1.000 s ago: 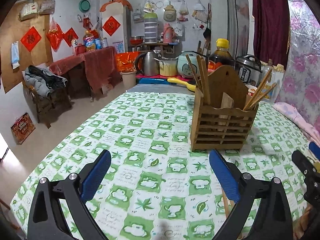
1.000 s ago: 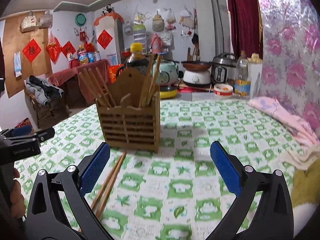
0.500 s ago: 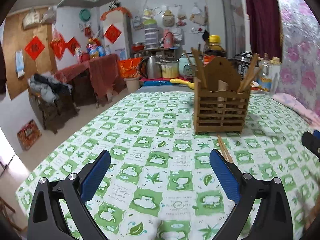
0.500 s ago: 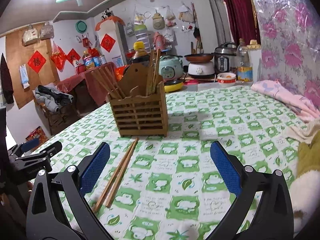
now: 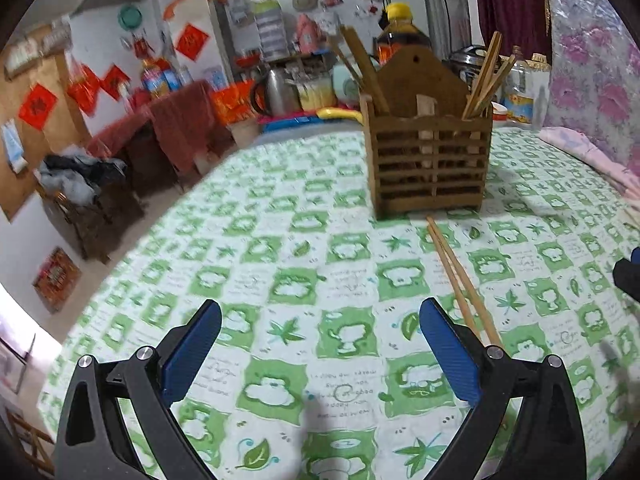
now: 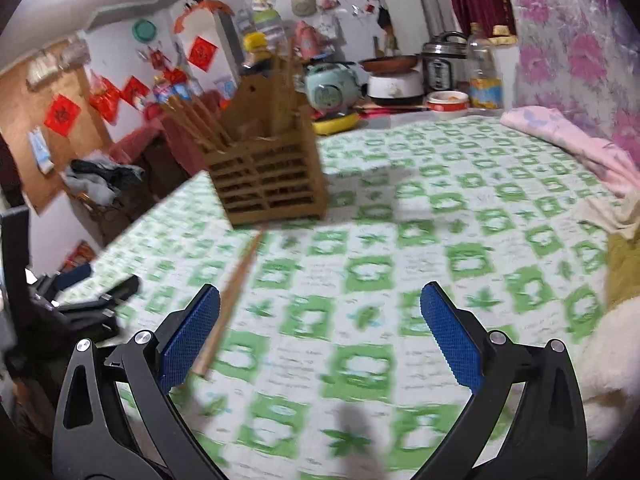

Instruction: Organize utensils

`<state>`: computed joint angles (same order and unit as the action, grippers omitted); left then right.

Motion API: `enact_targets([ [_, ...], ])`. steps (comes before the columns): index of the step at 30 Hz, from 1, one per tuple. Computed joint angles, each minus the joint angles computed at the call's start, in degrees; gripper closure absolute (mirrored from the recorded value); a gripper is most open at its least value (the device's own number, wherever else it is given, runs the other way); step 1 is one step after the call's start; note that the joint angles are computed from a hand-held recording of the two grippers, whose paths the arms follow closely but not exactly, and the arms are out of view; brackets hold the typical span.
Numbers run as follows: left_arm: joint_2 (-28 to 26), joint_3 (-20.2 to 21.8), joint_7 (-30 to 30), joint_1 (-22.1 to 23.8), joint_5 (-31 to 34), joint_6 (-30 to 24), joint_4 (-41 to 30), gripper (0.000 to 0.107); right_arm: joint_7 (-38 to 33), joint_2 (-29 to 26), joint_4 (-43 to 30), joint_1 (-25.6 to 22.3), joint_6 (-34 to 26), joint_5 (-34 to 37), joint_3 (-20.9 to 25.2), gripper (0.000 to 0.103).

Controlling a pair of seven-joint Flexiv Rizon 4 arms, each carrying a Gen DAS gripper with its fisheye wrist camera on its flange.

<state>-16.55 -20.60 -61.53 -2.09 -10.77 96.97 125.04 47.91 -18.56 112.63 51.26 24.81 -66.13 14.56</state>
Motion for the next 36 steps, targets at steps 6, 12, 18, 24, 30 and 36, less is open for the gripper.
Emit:
enact_targets([
  [6,-0.05,-10.48,7.56,8.17,-7.28,-8.14,0.24,0.009,12.7,5.4,9.76,-4.95,12.17,1.59,0.6,0.006],
  [12,0.5,-7.33,11.36,3.47,-10.2,-21.77,-2.62,0.009,17.93,5.56,11.82,-7.57,17.33,-2.84,0.72,0.006],
  [18,-2.02,4.38,5.08,-8.58,0.56,-25.62,-7.88,0.009,15.69,5.11,10.96,-7.52,17.15,-2.91,0.66,0.006],
  [24,-3.58,9.99,5.25,-11.34,-2.4,-27.7,-10.56,0.009,17.36,5.37,11.57,-7.99,18.14,-4.02,0.62,0.006],
  [30,-5.05,12.98,1.3,-9.65,-3.75,-28.28,-13.28,0.009,16.93,5.17,11.34,-8.01,18.14,-3.79,0.61,0.006],
  [36,-4.07,9.89,7.91,-7.2,-11.81,-31.39,-12.02,0.009,16.91,5.24,11.44,-8.05,18.27,-3.82,0.58,0.006],
])
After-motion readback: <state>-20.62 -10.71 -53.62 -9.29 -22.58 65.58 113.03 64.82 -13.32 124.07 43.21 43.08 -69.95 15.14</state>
